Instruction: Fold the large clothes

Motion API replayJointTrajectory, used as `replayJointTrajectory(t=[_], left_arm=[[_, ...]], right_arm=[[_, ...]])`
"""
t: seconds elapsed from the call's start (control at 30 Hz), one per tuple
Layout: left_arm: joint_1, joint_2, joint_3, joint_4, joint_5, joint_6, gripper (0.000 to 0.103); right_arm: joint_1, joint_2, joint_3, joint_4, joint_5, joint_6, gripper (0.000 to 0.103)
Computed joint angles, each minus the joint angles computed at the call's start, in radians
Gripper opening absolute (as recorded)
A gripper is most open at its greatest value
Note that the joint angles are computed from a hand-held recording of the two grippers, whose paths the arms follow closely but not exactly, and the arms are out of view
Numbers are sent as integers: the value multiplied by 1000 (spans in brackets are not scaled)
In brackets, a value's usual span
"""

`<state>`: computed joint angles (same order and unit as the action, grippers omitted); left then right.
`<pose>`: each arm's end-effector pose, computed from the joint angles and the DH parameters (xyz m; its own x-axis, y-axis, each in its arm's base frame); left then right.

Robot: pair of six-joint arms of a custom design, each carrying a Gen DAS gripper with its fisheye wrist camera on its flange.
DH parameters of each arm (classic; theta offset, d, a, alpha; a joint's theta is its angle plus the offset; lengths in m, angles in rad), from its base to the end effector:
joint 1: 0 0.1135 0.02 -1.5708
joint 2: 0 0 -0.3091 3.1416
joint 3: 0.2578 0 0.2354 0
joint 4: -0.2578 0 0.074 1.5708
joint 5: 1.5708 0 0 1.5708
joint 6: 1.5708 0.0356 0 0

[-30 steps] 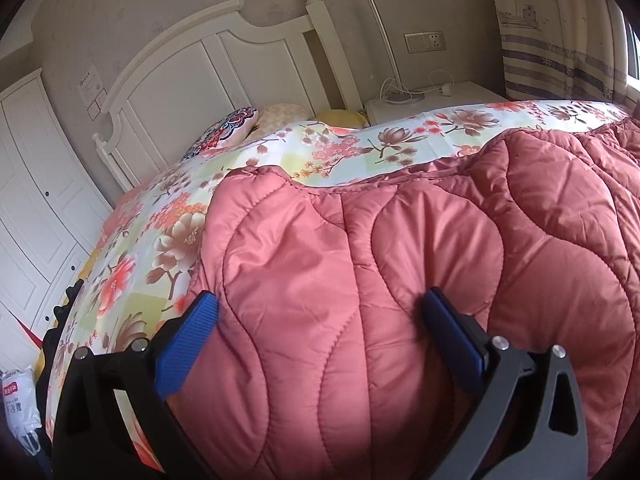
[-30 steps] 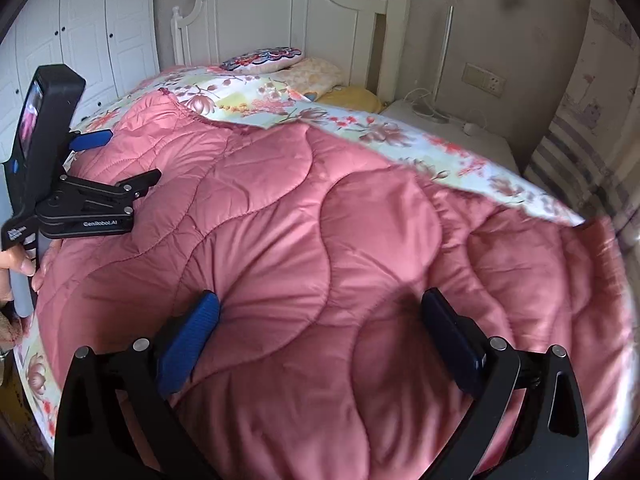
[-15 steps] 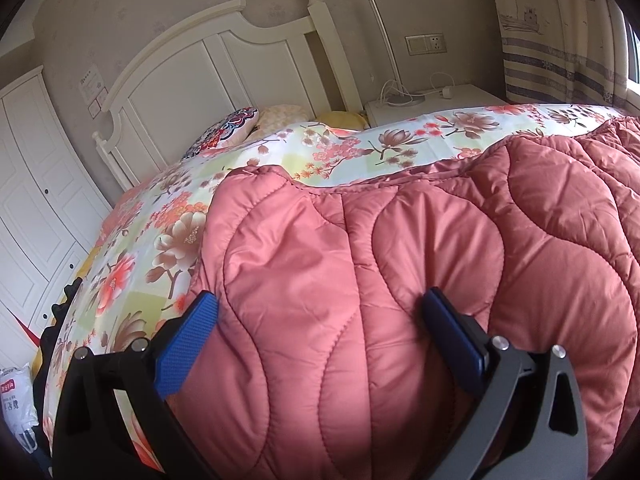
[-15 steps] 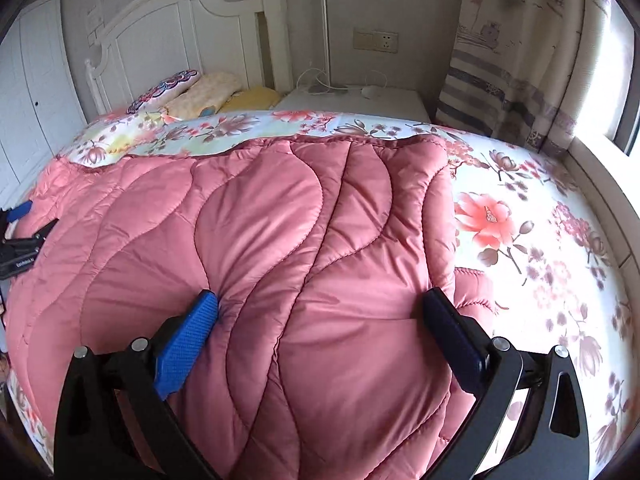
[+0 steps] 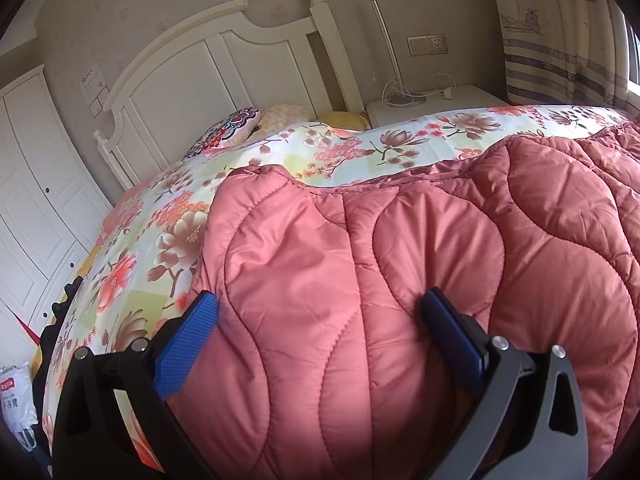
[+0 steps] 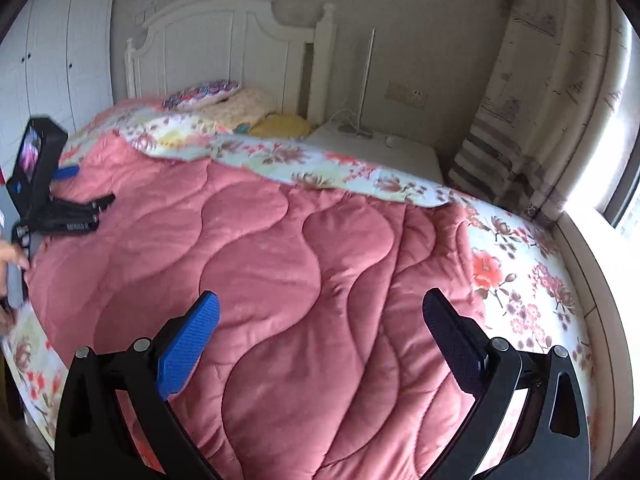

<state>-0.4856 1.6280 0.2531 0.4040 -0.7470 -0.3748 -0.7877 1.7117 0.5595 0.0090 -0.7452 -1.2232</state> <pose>0.1858 -0.0707 0.1279 -0.6805 0.0554 -0.7307 -0.2642 0.9115 0.3152 0.1951 -0.1618 0.1448 -0.5219 -0.4552 -0.7214 -0.4937 0.8509 -0.1797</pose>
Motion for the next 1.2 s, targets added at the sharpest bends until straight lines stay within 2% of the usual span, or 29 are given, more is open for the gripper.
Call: replayJointTrajectory(t=[0.03, 0.07, 0.13, 0.23, 0.27, 0.3, 0.37, 0.43, 0.47, 0.5, 0.53, 0.57, 0.6, 0.63, 0.7, 0.8, 0.83, 0.93, 0.97, 1.07, 1.1, 1.2], left_arm=[[2, -1, -3, 8, 4, 3, 101], [2, -3, -4, 9, 6, 2, 101], [10, -3, -2, 8, 16, 4, 101], [6, -4, 2, -4, 11, 1, 101], [7, -4, 2, -4, 11, 0, 101], [7, -5, 1, -3, 13, 1, 101], [7, -4, 2, -4, 14, 1, 101], [7, -5, 1, -3, 13, 2, 101], [8, -3, 3, -3, 12, 3, 101], [8, -5, 1, -3, 13, 3, 101], [8, -6, 0, -1, 14, 4, 101], [9, -6, 0, 1, 14, 4, 101], [8, -5, -1, 1, 14, 1, 101], [11, -3, 1, 1, 14, 0, 101], [7, -3, 2, -7, 12, -9, 101], [6, -2, 4, -9, 11, -9, 101], [4, -2, 5, -13, 11, -14, 101], [2, -1, 5, -14, 11, -18, 101], [2, -1, 6, -14, 9, -16, 101], [1, -2, 2, -8, 8, -15, 101], [-2, 1, 3, -9, 2, -18, 101], [7, 3, 19, -31, 20, -11, 101]], right_arm=[[19, 61, -5, 43, 27, 9, 98], [13, 110, 7, 47, 6, 6, 98], [2, 157, 45, 8, -23, 1, 99], [10, 75, 12, 23, 35, 82, 98], [-6, 21, -16, 18, 19, 86, 97], [-40, -25, -27, -42, -43, 39, 97], [-95, -92, -19, -262, -164, -124, 98], [-85, -155, -71, -316, -180, -202, 98], [-55, -181, -120, -261, -160, -203, 98], [-3, -199, -192, -126, -113, -156, 98], [72, -183, -283, 90, -25, -69, 98], [126, -150, -341, 228, 30, -13, 98], [145, -86, -365, 328, 37, 14, 98], [145, -42, -362, 356, 24, 24, 99], [141, -17, -317, 283, 18, 25, 99], [134, -110, -320, 210, 49, 33, 98], [102, -172, -325, 160, 15, 21, 98], [4, -234, -309, -56, -116, -172, 98], [10, -229, -319, -55, -110, -188, 98], [119, -103, -454, 333, 3, -69, 99], [132, -72, -462, 378, 8, -44, 99], [135, -82, -443, 336, 16, -43, 99]])
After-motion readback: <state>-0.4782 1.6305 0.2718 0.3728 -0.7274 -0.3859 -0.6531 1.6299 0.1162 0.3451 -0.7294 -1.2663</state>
